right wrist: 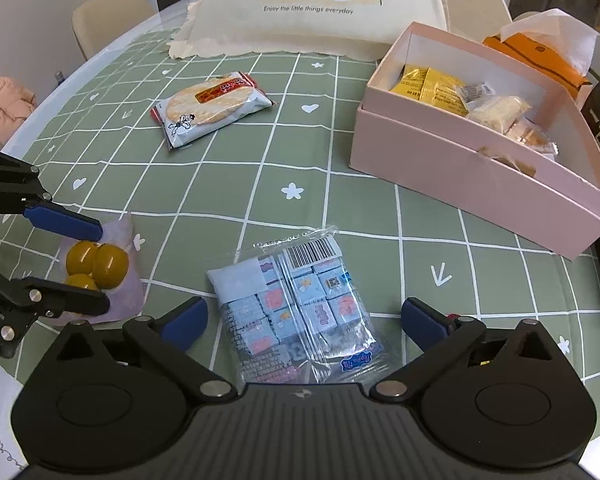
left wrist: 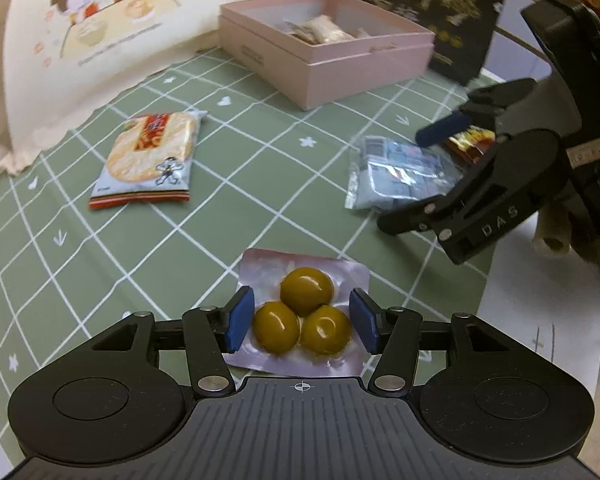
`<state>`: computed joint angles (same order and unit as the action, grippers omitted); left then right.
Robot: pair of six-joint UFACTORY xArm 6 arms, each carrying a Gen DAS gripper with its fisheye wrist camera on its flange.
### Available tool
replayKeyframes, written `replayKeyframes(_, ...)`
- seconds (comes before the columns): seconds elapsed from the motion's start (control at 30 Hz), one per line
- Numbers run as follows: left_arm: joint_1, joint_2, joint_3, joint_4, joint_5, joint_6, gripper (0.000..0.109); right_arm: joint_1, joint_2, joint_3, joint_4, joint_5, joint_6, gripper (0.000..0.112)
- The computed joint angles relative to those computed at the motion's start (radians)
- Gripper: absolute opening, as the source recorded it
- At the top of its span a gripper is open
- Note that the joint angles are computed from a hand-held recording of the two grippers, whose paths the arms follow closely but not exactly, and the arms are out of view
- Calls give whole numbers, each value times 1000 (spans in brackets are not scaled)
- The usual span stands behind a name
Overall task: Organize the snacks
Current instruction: 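Grasp the blue-white candy bag with the right tool while the left tool holds the tray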
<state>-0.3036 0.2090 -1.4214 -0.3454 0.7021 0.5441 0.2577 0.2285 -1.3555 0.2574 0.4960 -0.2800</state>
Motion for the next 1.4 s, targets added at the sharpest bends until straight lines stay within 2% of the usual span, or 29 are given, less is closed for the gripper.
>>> replayKeyframes(0.07,5,4,-12,-11,24,26,59,1,-6,12,6,-15,-6,103)
replayKeyframes(0.2,17,29,-80,21,126,14,58,1,-13,29,27,-34,-31,103)
replayKeyframes(0.33,18,32,-104,57,180,6,58,1,-17,39,41,-47,-49,103)
replayKeyframes(0.5,21,33,-115,63,214,-46,59,-4,0,-1,36,3,-64,103)
replayKeyframes(0.53,21,28,-107,60,207,-60,59,-6,4,-16,16,21,-37,100)
replayKeyframes(0.6,19,13,-84,59,188,-101,59,-3,-5,-31,2,57,-25,82)
replayKeyframes(0.63,19,4,-71,59,180,-121,59,0,-13,-37,-17,78,-24,68)
replayKeyframes(0.67,18,-4,-60,61,175,-137,59,4,-26,-33,-48,84,-14,63)
replayKeyframes(0.8,1,-29,-29,114,157,-178,59,0,-116,25,-9,75,-48,59)
replayKeyframes(0.93,-24,-68,54,178,47,-261,61,-40,-183,55,100,95,-25,58)
replayKeyframes(1.03,-33,-88,95,203,-8,-293,61,-65,-215,74,100,92,40,58)
replayKeyframes(1.1,-31,-88,95,211,-14,-311,57,-78,-229,85,76,89,74,58)
replayKeyframes(1.4,-35,-98,100,166,-3,-313,56,-103,-251,95,-7,93,133,58)
